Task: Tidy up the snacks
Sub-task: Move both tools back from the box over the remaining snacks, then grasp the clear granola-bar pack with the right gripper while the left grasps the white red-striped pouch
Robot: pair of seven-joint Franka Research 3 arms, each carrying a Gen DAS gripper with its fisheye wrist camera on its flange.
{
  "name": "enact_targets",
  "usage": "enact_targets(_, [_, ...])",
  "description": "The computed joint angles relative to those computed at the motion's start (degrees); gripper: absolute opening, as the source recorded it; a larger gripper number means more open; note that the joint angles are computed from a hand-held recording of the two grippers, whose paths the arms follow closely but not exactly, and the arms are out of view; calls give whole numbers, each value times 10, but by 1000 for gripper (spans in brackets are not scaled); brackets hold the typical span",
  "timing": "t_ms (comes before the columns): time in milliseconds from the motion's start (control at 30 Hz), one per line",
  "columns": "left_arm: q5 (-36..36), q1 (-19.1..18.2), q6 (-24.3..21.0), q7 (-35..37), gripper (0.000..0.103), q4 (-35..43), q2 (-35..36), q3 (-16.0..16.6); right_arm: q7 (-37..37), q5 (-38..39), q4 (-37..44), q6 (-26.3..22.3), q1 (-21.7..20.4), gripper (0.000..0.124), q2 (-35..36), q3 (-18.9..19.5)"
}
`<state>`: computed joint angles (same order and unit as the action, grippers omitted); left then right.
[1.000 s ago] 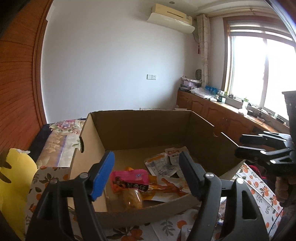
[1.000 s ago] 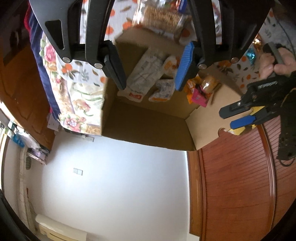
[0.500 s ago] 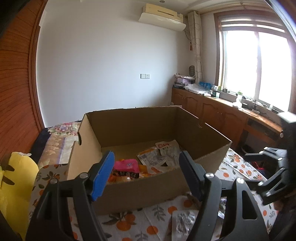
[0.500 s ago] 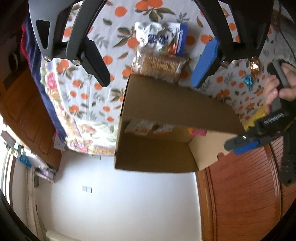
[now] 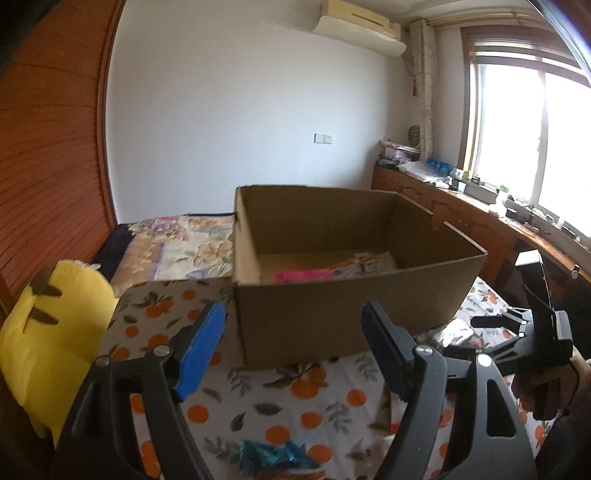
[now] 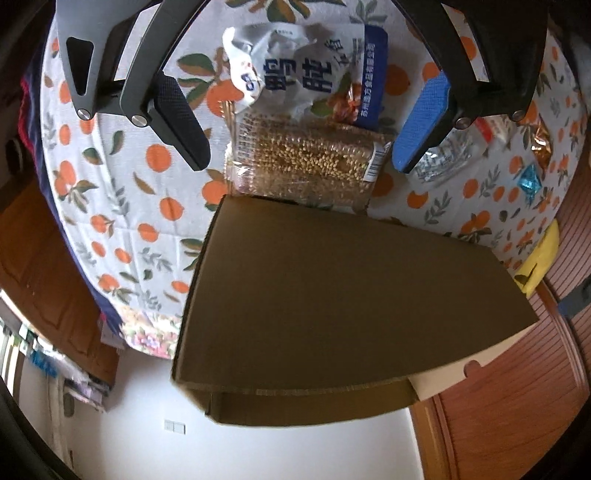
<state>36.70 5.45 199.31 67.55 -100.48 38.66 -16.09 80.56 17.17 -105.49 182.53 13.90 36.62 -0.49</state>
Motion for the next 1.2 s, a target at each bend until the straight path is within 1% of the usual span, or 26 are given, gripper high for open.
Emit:
enact_targets(67, [3, 3, -6, -1, 77, -5, 0, -3, 7, 1, 12, -11, 7, 101, 7, -9])
enact_targets(200, [10, 8, -15, 4, 77, -14, 3, -13, 15, 7, 25, -18, -2, 101, 16, -1])
enact_targets(267, [20, 21, -28, 7, 77, -14, 9, -34, 12, 8, 35, -32, -17, 101, 20, 14])
enact_targets(333, [31, 39, -48, 14, 77, -11, 19, -65, 12, 7, 46, -53, -21, 101, 25, 17])
enact_targets(367, [34, 49, -60, 21, 77, -11, 24, -82, 14, 4, 47, -53, -15, 101, 26, 11])
enact_targets(400, [38, 66, -86, 32, 77, -7, 34, -112, 17, 0, 48, -53, -6, 101, 27, 1])
enact_targets(467, [34, 90, -135, 60, 77, 0, 51, -159, 17, -1, 48, -54, -9, 100, 26, 5])
enact_targets(500, [29, 93, -146, 70, 77, 0, 55, -169, 19, -2, 44, -49, -4, 97, 25, 0])
enact_targets(533, [24, 92, -153, 81, 77, 0, 58, -175, 18, -5, 41, -47, -3, 90, 23, -2])
enact_targets(567, [19, 91, -158, 91, 77, 0, 60, -179, 21, -10, 39, -45, 8, 85, 23, -14])
enact_targets(600, [14, 87, -165, 101, 77, -1, 62, -182, 28, -16, 37, -49, 24, 83, 21, -32])
enact_targets(633, [8, 86, -170, 110, 77, -1, 63, -186, 31, -19, 40, -49, 29, 82, 24, -35])
enact_targets(667, [2, 84, -175, 119, 77, 0, 65, -190, 27, -21, 35, -44, 22, 82, 22, -28])
enact_targets(767, [-23, 88, -218, 153, 77, 14, 84, -220, 17, -20, 22, -35, 6, 81, 15, -12])
enact_targets(833, [-40, 82, -238, 169, 77, 20, 88, -223, 2, -16, 8, -25, -16, 81, 7, 12])
enact_targets(933, [-56, 60, -246, 182, 77, 22, 83, -207, -18, -8, -12, -5, -43, 81, -3, 42])
enact_targets(967, [-62, 53, -247, 185, 77, 22, 81, -202, -31, -5, -26, 4, -65, 81, -12, 62])
enact_targets(1033, [-76, 37, -253, 190, 77, 25, 76, -190, -48, 0, -44, 24, -88, 81, -22, 88])
enact_targets(1067, [-84, 34, -257, 195, 77, 28, 77, -188, -52, 2, -50, 31, -95, 81, -25, 96])
enact_targets(1133, [-101, 27, -269, 204, 77, 36, 78, -186, -67, 2, -67, 47, -136, 81, -32, 138])
enact_targets(1200, [-116, 13, -278, 209, 77, 44, 78, -176, -75, -1, -81, 64, -163, 81, -39, 164])
